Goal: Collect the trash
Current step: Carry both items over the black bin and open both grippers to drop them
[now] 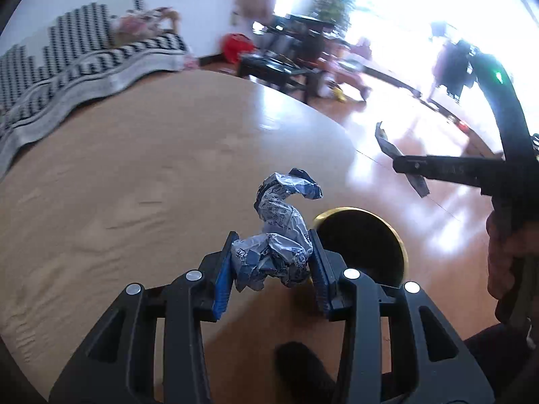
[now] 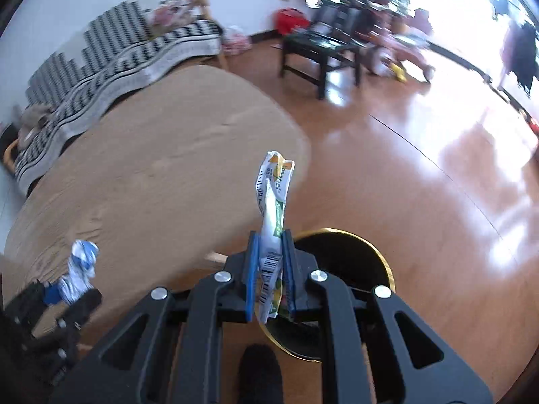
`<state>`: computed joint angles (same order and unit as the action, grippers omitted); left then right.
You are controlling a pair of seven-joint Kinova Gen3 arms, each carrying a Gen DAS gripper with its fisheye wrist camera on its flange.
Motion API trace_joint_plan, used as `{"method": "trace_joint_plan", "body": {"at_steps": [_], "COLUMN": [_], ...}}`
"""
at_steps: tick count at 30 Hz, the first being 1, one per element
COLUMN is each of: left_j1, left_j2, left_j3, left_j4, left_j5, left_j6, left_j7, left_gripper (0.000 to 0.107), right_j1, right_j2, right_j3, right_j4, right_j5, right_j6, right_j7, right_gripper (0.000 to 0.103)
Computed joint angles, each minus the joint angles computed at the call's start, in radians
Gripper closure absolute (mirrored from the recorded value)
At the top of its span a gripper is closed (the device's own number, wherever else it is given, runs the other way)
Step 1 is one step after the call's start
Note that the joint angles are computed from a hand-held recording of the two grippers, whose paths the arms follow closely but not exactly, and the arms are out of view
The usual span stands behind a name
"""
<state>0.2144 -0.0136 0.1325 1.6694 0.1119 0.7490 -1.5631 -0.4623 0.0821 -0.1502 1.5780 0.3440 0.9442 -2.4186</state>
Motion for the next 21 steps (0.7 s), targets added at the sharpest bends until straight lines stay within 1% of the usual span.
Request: {"method": "trace_joint_plan", "body": {"at_steps": [4, 8, 11, 18, 21], "left_j1": [0.055, 0.084, 0.086, 0.115, 0.122], "left_j2": [0.075, 0.127, 0.172, 0.229, 0.235], "left_j3": [0.044, 0.056, 0.061, 0.062, 0.062], "left_j4": [-0.034, -0.055, -0.082, -0.123, -0.127], "left_j5": [-0.008, 0.023, 0.068, 0.066, 0.064], "left_j6": [-0.019, -0.02, -0.004, 0.009, 0.013], "left_j7": [0.014, -0.02, -0.052, -0.066, -0.067], "left_gripper": [0.068, 0.068, 0.068, 0.067, 0.067], "right_j1": [0.061, 0.096, 0.108, 0.116, 0.115], "right_j2": [-0.013, 0.001, 0.016, 0.029, 0.034], "right_j3": [0.029, 0.039, 0.043, 0.05, 0.052], "right_j4": [0.032, 0.035, 0.028, 0.019, 0.019], "right_j5": [-0.082, -0.124, -0.136, -0.146, -0.14], "right_j6": [0.021, 0.058, 0.074, 0.084, 0.084], "right_j7": [0.043, 0.067, 0.087, 0.094, 0.085], "right_gripper": [0.089, 0.089, 0.089, 0.089, 0.089]}}
